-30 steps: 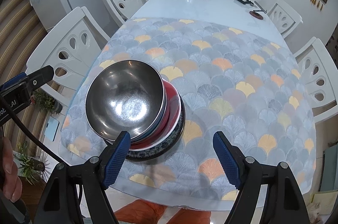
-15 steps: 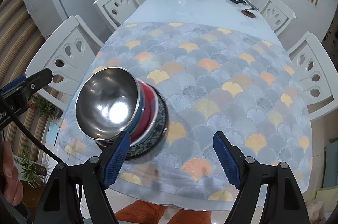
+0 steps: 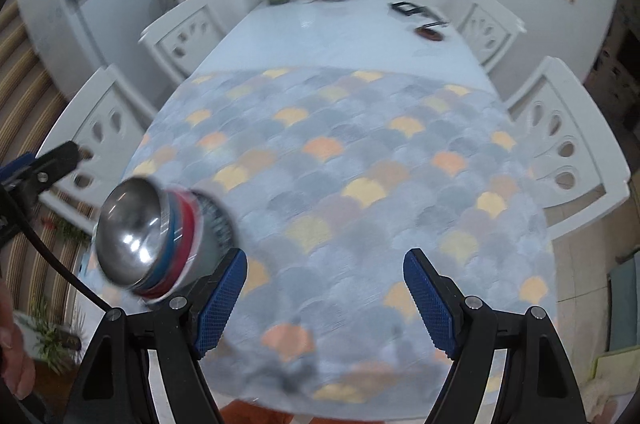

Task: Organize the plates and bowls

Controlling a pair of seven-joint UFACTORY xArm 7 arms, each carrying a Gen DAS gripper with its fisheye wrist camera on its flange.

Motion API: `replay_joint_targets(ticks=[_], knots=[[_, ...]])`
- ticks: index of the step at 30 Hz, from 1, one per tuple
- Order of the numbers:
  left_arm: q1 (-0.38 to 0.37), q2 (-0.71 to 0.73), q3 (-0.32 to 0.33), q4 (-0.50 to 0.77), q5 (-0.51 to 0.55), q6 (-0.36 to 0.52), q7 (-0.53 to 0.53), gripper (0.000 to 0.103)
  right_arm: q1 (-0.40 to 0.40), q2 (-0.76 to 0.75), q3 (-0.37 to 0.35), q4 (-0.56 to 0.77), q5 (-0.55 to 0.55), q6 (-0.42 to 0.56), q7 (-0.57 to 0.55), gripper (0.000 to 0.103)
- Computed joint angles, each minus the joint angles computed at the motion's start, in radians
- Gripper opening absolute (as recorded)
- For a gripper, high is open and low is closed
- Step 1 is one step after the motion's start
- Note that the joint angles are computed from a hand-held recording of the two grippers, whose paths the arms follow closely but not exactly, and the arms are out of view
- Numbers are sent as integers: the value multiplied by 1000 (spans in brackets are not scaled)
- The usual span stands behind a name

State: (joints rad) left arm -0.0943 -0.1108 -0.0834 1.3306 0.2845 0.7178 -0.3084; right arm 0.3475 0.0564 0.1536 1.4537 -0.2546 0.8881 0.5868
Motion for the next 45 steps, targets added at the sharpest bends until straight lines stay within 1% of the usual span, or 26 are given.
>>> replay_joint_targets(ticks=[4,6,7,8,9,11,13,16,18,21,25,29,31,35,39,42,44,45], knots=[[-50,92,-45,144,73,48,-57,88,-56,-31,-40,-37,5,-23,-16,79],[-90,138,-56,199,103,71,-79,88,-86,-40,-55,-54,-4,-29,-34,84],[-117,176,-63,241,126,98,-95,88,-101,-45,-61,-67,-9,-38,-43,85],[-141,208,-63,270,130,117,-95,88,-118,-51,-70,-88,-11,-57,-56,85],[-168,257,-67,313,111,148,-83,88,-132,-53,-75,-102,-9,-71,-70,85],[-210,316,-59,362,93,192,-83,88,-162,-45,-89,-130,20,-99,-118,85],[-268,383,-43,391,132,209,-115,88,-185,-38,-96,-154,49,-122,-156,85],[-329,439,-13,401,170,220,-153,88,-213,-15,-106,-175,81,-126,-215,85],[-357,473,0,419,178,242,-169,88,-229,-2,-112,-189,110,-127,-253,85],[-381,519,12,443,160,262,-188,88,-246,9,-117,-206,142,-131,-299,85],[-405,560,28,451,158,253,-222,88,-257,32,-120,-222,157,-175,-329,85],[-404,586,35,439,128,218,-262,88,-265,54,-125,-243,167,-247,-333,85],[-401,593,39,425,113,192,-288,88,-265,71,-128,-241,155,-261,-333,85],[-405,626,54,428,115,171,-329,88,-264,102,-134,-240,132,-294,-325,85],[-402,649,60,431,108,159,-341,88,-266,125,-138,-246,135,-331,-326,85],[-398,658,62,426,102,143,-341,88,-262,144,-144,-247,118,-362,-316,85],[-403,667,70,422,116,131,-345,88,-263,160,-143,-243,121,-373,-322,85],[-403,676,70,423,120,127,-337,90,-263,172,-145,-239,121,-374,-321,85]])
